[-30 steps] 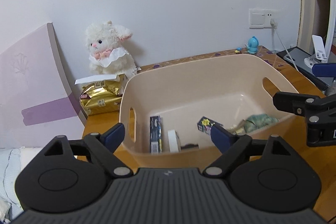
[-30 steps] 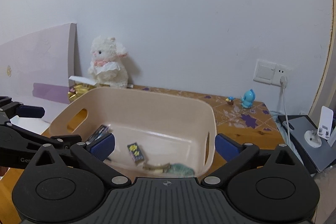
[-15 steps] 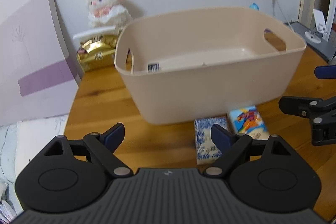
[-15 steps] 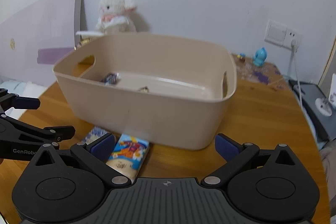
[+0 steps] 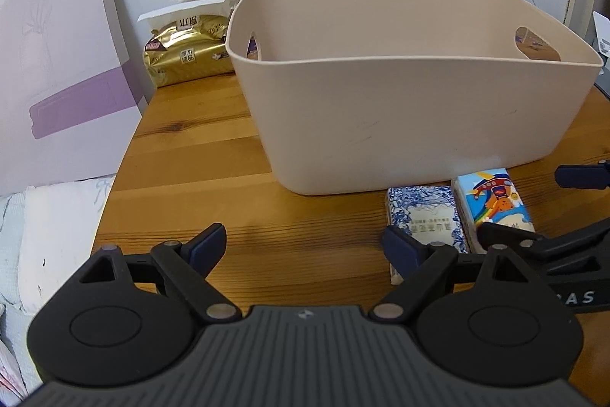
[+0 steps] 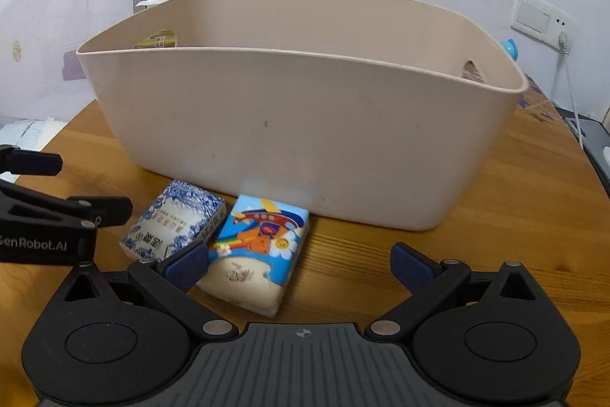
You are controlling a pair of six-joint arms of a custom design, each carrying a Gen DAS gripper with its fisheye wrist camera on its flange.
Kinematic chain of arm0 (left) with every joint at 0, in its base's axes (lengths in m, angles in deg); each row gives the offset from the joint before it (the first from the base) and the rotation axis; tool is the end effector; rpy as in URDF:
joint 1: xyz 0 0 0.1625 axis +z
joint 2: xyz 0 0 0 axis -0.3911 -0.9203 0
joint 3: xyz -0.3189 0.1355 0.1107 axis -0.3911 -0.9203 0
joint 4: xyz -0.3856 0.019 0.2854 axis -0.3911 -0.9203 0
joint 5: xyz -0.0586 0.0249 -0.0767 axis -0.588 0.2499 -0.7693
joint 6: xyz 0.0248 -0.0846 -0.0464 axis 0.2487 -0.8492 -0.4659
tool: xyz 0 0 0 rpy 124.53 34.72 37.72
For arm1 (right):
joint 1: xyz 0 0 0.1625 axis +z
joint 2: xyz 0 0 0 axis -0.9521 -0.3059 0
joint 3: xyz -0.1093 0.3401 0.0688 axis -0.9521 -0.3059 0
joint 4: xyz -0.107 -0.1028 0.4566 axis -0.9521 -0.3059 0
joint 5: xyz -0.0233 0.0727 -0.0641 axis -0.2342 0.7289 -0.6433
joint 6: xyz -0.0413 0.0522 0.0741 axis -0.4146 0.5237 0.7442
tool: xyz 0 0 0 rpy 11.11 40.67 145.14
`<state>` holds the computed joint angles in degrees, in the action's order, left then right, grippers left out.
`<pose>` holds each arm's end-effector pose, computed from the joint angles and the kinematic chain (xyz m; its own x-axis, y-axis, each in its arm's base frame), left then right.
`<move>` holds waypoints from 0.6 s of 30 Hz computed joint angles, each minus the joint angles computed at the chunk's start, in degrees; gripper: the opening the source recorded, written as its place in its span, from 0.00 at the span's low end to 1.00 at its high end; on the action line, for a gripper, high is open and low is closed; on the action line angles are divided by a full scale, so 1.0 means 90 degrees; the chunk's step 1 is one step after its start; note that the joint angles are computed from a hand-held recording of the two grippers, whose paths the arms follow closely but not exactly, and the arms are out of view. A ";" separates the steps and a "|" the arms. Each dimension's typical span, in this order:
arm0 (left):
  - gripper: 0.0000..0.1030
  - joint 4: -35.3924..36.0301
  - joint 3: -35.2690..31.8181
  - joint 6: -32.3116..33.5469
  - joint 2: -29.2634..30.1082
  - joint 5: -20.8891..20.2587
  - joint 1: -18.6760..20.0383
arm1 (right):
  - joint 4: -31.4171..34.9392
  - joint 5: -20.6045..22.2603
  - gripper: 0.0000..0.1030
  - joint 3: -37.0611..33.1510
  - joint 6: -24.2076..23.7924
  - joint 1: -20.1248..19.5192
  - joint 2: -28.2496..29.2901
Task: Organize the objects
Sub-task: 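Move both grippers back to the last two packs on the table, then grasp the blue-and-white box with the left gripper while the right grasps the colourful tissue pack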
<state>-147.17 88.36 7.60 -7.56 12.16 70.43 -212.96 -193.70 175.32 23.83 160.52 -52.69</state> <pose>-0.3694 -0.7199 -0.0211 -0.6046 0.1816 -0.7756 0.6210 0.7173 -0.3161 0.0669 -0.7155 0.3172 -0.7041 -0.0944 0.7038 -0.5253 0.7361 -0.4268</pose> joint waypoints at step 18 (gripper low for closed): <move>0.87 -0.0152 -0.0174 -0.0201 0.0138 -0.0493 -0.0017 | -0.0029 -0.0377 0.94 -0.0122 0.0220 -0.0192 -0.0051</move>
